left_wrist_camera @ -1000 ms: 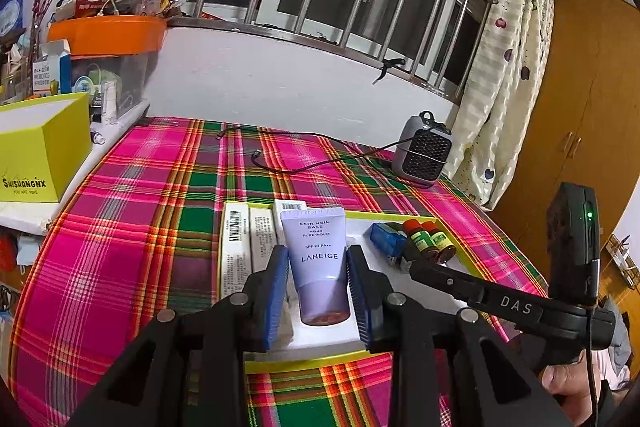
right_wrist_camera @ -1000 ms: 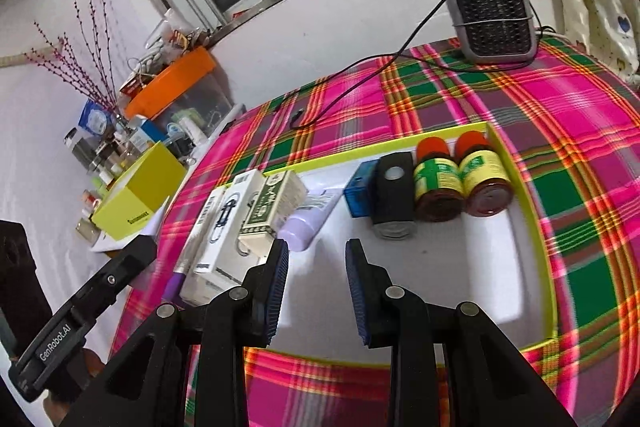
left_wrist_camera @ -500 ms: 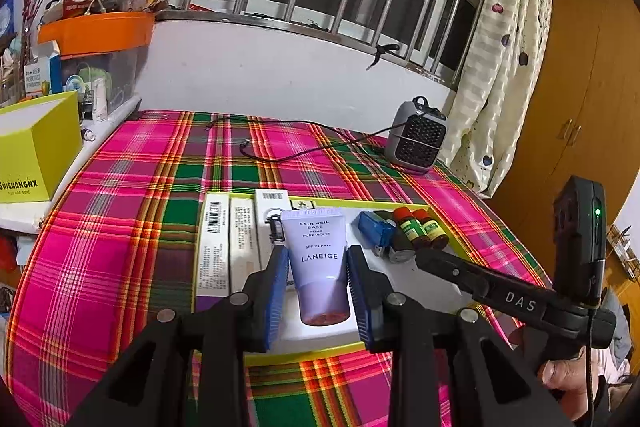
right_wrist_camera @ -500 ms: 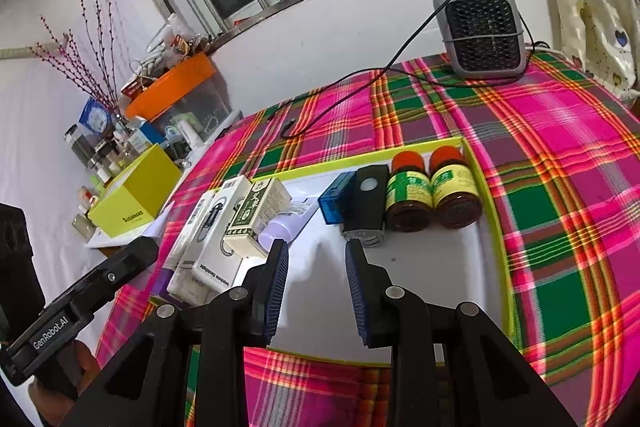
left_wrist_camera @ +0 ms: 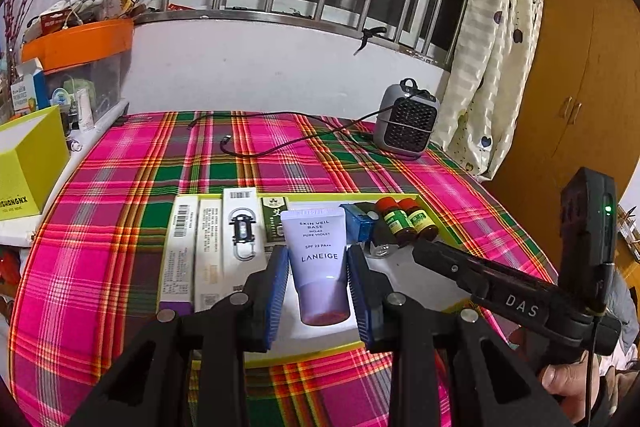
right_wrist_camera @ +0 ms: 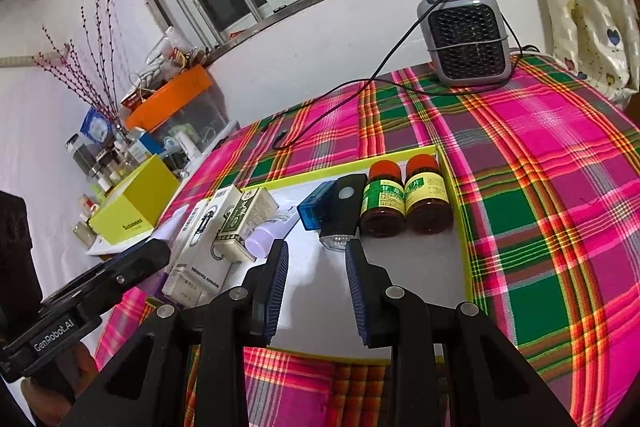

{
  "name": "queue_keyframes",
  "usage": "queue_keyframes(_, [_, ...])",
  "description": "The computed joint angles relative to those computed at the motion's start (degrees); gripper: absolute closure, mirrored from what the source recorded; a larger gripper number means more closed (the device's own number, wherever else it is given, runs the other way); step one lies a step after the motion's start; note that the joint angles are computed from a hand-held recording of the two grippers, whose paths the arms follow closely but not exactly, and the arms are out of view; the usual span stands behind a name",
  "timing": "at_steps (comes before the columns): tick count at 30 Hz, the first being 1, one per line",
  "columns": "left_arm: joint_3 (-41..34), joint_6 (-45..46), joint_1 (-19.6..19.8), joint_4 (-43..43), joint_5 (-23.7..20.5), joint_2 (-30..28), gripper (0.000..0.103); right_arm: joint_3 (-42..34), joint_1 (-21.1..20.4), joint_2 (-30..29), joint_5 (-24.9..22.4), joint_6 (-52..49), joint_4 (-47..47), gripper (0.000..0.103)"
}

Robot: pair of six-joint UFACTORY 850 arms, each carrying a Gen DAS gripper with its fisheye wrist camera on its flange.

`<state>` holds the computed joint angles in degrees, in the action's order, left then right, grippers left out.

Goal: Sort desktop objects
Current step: 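Lower the LANEIGE tube into the tray beside the other tube and open left tool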

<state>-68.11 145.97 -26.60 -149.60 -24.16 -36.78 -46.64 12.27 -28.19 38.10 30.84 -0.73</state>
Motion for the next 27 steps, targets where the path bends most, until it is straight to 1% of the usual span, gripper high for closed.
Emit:
queue_keyframes(7, [-2.74, -1.43, -1.05, 1.1, 2.45, -1.44, 0.072, 0.55, 0.27, 0.47, 0.22, -3.29, 3.39, 0.071])
queue_keyframes(13, [-5.56, -0.7, -2.43, 0.92, 4.72, -2.72, 0.072, 0.55, -0.38, 0.34, 0.0, -1.23, 1.22, 0.071])
queue_keyframes(20, [-9.46, -6.78, -2.99, 5.85, 6.45, -5.01, 0.072, 1.7, -0.63, 1.16, 1.61, -1.6, 3.09, 0.071])
queue_keyframes(27, [-13.58, -11.81, -3.66, 9.57, 9.28, -7.93, 0.072, 1.55, -0.98, 1.02, 1.33, -0.56, 2.05, 0.071])
